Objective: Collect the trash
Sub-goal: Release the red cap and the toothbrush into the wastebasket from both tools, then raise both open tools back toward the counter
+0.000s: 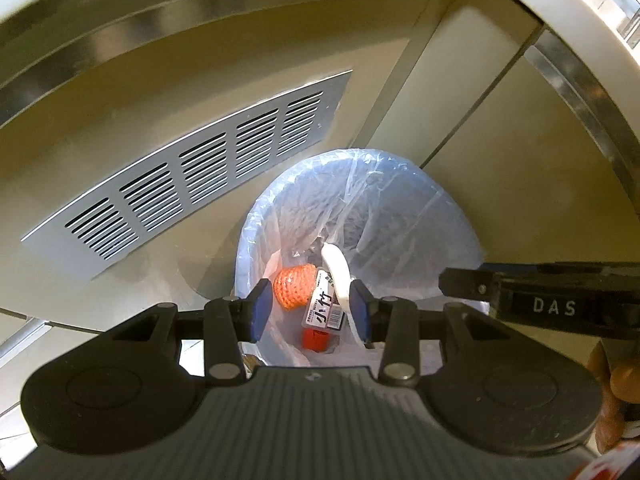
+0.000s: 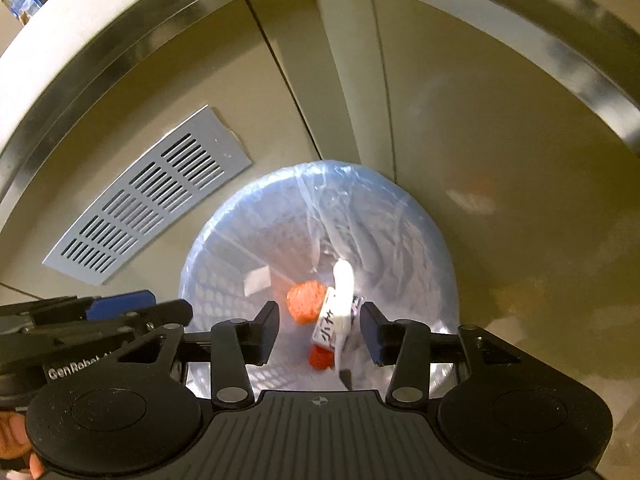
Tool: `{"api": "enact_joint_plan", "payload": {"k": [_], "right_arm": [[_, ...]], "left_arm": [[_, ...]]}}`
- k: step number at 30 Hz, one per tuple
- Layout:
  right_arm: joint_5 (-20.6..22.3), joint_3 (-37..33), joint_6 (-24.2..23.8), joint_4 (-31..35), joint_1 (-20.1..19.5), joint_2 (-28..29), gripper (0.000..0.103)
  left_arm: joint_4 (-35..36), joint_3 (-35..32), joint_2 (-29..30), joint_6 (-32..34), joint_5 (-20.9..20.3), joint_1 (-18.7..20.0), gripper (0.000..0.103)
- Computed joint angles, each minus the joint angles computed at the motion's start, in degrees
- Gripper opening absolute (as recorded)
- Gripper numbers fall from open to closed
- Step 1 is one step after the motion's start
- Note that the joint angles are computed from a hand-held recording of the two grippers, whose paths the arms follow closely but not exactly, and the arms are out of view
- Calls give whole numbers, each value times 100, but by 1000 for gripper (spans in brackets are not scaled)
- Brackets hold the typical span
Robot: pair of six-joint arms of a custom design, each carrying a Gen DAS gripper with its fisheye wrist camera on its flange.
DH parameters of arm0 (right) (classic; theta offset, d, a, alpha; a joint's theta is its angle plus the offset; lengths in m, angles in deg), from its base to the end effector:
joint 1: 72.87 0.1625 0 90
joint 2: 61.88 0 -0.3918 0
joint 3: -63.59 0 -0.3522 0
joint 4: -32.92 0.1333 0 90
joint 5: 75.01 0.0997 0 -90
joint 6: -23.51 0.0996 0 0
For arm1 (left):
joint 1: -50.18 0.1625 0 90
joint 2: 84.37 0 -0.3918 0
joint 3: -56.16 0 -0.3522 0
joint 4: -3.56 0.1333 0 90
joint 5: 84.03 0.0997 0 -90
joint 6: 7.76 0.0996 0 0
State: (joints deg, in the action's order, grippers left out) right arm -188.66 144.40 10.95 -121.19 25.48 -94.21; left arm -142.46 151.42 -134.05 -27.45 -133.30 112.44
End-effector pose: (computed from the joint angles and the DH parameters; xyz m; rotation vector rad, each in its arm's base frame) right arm 0.1918 -0.6643 0.0473 0.4136 -2.6686 0.3495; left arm -0.1092 -0.6337 0.1535 0.0909 2.4992 -0.5822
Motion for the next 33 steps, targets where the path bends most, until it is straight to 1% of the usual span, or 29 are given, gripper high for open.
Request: {"api": "enact_joint_plan", "payload": {"k": [10,16,24,29,33], "right_arm": [[-132,589,146,-123,219,-580,45],[-102,688,154,-368,446,-861,45],[82,557,1,-1017,749,-1069,46],[134,375,14,-1285,873,-1076,46],[136,204,29,-1337,931,-1069,46]], "left_arm": [[3,123,-316,133,-57,-245,38],[-140,-4,-456,425,-250,-463,38],[-581,-477,-426,1228,-358,-780,38],[-811,-840,-322,1620,-312,-847,38],[-927,-1054,-279,1789,-242,-855,38]]}}
